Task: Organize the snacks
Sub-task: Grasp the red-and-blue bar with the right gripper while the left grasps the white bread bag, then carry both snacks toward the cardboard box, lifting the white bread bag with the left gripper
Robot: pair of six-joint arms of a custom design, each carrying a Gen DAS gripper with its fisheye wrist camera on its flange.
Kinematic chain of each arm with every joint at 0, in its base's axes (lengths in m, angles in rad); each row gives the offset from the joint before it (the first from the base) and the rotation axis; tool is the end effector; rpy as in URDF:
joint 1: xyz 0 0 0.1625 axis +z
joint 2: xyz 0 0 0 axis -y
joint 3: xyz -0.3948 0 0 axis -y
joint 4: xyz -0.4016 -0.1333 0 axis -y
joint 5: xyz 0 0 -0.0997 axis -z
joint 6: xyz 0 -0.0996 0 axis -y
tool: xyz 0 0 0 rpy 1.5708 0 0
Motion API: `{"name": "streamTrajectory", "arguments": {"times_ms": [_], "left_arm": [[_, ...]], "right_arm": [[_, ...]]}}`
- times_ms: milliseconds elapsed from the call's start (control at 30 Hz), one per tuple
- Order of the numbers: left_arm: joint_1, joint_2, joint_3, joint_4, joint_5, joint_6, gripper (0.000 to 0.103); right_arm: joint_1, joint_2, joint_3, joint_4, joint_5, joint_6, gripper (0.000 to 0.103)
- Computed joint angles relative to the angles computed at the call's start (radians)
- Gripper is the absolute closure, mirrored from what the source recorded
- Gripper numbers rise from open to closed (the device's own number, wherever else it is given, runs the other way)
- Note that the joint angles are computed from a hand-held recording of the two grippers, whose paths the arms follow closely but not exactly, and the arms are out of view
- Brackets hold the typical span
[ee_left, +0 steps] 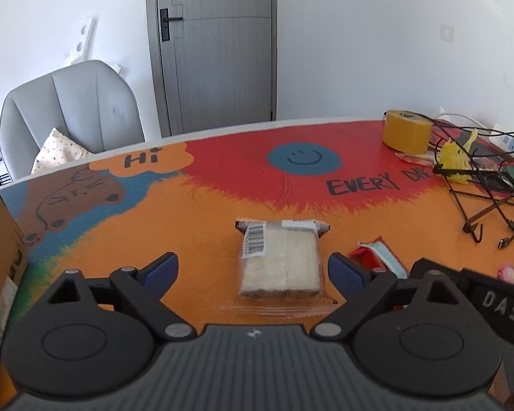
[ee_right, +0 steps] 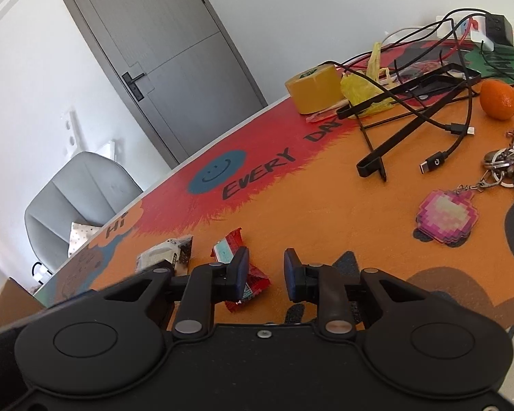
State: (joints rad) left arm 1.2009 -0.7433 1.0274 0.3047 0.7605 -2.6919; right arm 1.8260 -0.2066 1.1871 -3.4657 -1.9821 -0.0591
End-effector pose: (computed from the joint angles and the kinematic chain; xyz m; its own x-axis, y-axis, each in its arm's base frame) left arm -0.0535 -0.7063 0.1961 -0.6877 -0.0564 -0.7238 0.5549 0.6022 -0.5740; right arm 0.2780 -0.6954 -0.0669 -0.9561 0.0401 0.2904 -0.2109 0.5939 -0.7764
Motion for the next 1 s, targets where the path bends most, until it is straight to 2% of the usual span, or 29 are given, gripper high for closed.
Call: {"name": "streamTrajectory", "arguments": {"times_ms": [67,100,167,267,300,433,667,767,800,833,867,1000], "left_arm": [[0.01,0.015,-0.031,0.053,0.017,-0.038,0.025],[0.016,0.024,-0.047,0.079,0.025,-0.058,0.035],[0.015,0.012,-0.028,0.053,0.008,-0.035,0.038],[0.024,-0.003,-0.024,0.077,0.039,-0.066,0.044],[0.026,-0.01,-0.018,0.078,0.047,-0.067,0.053],[0.027,-0.033,-0.004,0.088,0.045,-0.093,0.055],[0.027,-0.098,0.064,0.067,0.046,-0.1,0.056],[0.025,-0.127,0.094,0.052,0.041,-0.093,0.056],[0.024,-0.137,0.103,0.049,0.039,-0.094,0.056],[0.022,-0.147,0.113,0.044,0.036,-0.094,0.056],[0.021,-0.157,0.123,0.038,0.034,-0.094,0.056],[0.015,-0.203,0.173,0.01,0.027,-0.089,0.056]], "right_arm": [[0.0,0.001,-0.001,-0.001,0.015,-0.008,0.077],[0.001,0.003,-0.003,0.001,0.017,-0.015,0.077],[0.003,0.008,-0.013,0.008,0.017,-0.031,0.077],[0.005,0.015,-0.024,0.019,0.013,-0.046,0.07],[0.006,0.018,-0.028,0.019,0.012,-0.051,0.068],[0.015,0.036,-0.048,0.002,0.001,-0.09,0.052],[0.03,0.076,-0.11,0.029,-0.04,-0.149,0.052],[0.041,0.09,-0.131,0.04,-0.068,-0.168,0.054],[0.046,0.096,-0.139,0.043,-0.082,-0.177,0.059],[0.05,0.099,-0.146,0.052,-0.091,-0.181,0.069],[0.052,0.1,-0.148,0.064,-0.097,-0.182,0.073],[0.059,0.087,-0.13,0.088,-0.096,-0.166,0.079]]}}
